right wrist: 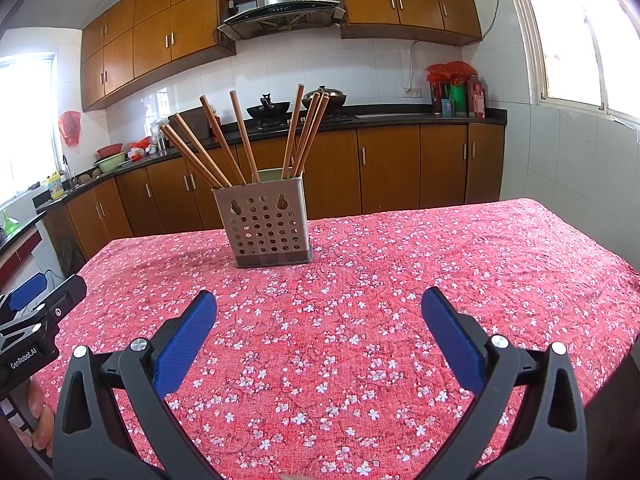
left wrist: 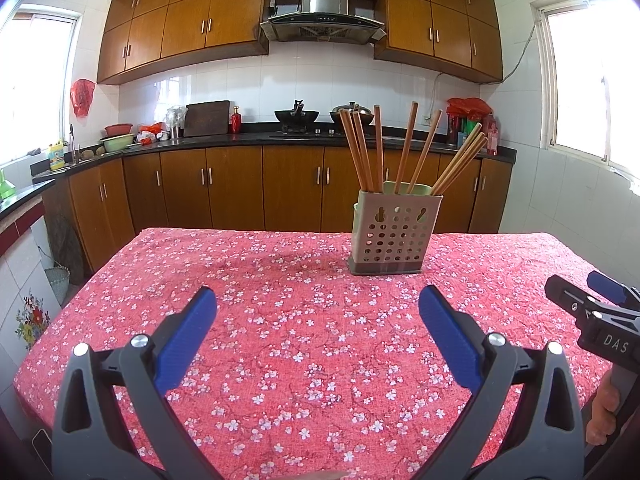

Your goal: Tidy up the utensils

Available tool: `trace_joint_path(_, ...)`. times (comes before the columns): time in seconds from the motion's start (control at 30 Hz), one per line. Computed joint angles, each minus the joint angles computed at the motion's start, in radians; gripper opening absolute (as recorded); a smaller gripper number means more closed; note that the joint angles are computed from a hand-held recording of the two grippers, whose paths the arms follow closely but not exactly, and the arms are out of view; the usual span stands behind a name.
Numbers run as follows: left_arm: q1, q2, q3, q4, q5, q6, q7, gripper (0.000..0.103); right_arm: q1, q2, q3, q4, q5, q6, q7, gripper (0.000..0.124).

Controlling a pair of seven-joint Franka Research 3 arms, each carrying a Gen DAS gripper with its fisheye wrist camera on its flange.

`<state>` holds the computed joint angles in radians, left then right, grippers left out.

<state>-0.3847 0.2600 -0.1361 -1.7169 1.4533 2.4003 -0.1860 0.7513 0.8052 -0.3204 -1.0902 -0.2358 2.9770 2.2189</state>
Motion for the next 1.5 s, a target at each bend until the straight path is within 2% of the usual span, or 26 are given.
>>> trace_joint_path(1.5, -0.005, 0.005, 0.003, 0.004, -0.005, -0.004, 0.006, 0.099, 0.008, 0.002, -0.008, -0.003, -0.006, -0.002, 0.02, 0.101)
